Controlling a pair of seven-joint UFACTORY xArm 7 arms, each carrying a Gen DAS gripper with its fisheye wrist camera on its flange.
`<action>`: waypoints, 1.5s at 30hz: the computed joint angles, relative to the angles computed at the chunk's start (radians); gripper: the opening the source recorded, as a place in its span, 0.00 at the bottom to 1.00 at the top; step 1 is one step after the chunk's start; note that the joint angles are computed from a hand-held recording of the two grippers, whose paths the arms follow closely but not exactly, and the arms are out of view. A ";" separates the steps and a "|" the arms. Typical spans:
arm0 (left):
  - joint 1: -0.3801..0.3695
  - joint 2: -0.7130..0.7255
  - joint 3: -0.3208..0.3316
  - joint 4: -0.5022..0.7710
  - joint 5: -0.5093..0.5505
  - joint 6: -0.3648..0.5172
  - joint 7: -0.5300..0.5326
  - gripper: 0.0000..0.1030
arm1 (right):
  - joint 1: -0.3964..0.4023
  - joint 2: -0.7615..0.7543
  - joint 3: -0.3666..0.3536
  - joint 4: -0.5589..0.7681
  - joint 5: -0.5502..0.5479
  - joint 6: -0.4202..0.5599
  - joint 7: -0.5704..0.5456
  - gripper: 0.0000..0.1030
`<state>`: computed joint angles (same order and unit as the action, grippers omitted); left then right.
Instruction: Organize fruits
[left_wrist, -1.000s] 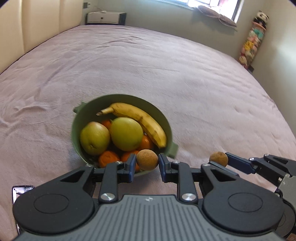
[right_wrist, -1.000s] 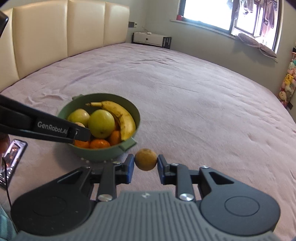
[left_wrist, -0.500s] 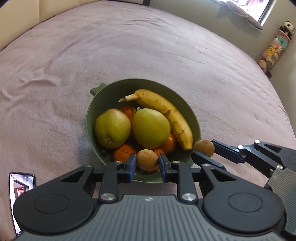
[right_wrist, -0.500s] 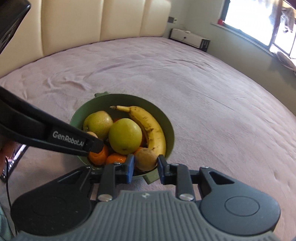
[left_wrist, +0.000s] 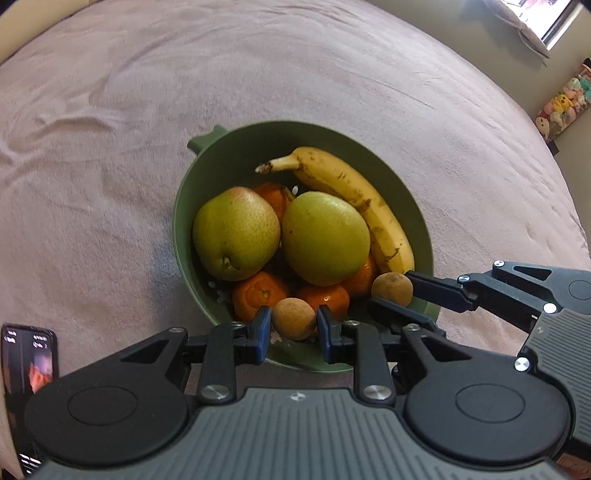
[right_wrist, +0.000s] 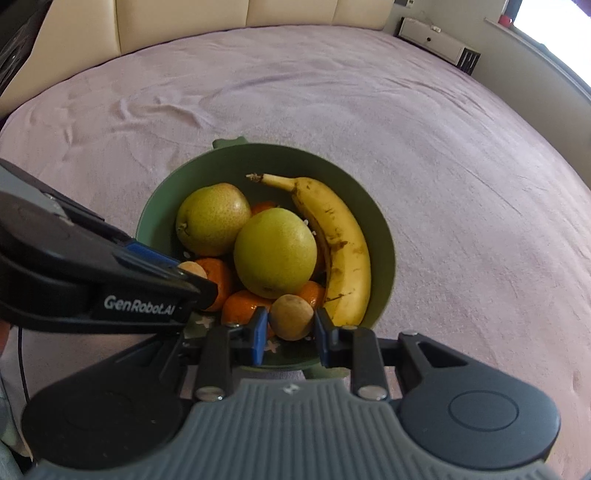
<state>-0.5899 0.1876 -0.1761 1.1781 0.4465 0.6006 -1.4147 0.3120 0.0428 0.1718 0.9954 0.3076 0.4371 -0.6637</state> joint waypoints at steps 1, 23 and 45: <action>0.003 0.003 0.000 -0.002 -0.006 -0.010 0.003 0.28 | -0.001 0.007 -0.001 0.008 -0.008 0.011 0.004 0.23; 0.000 0.013 0.007 -0.004 -0.030 -0.029 0.029 0.42 | -0.007 0.066 0.009 0.089 -0.071 0.111 0.012 0.23; -0.059 -0.078 -0.028 0.028 0.342 0.120 -0.198 0.75 | -0.016 -0.161 -0.021 -0.124 -0.177 -0.129 0.192 0.63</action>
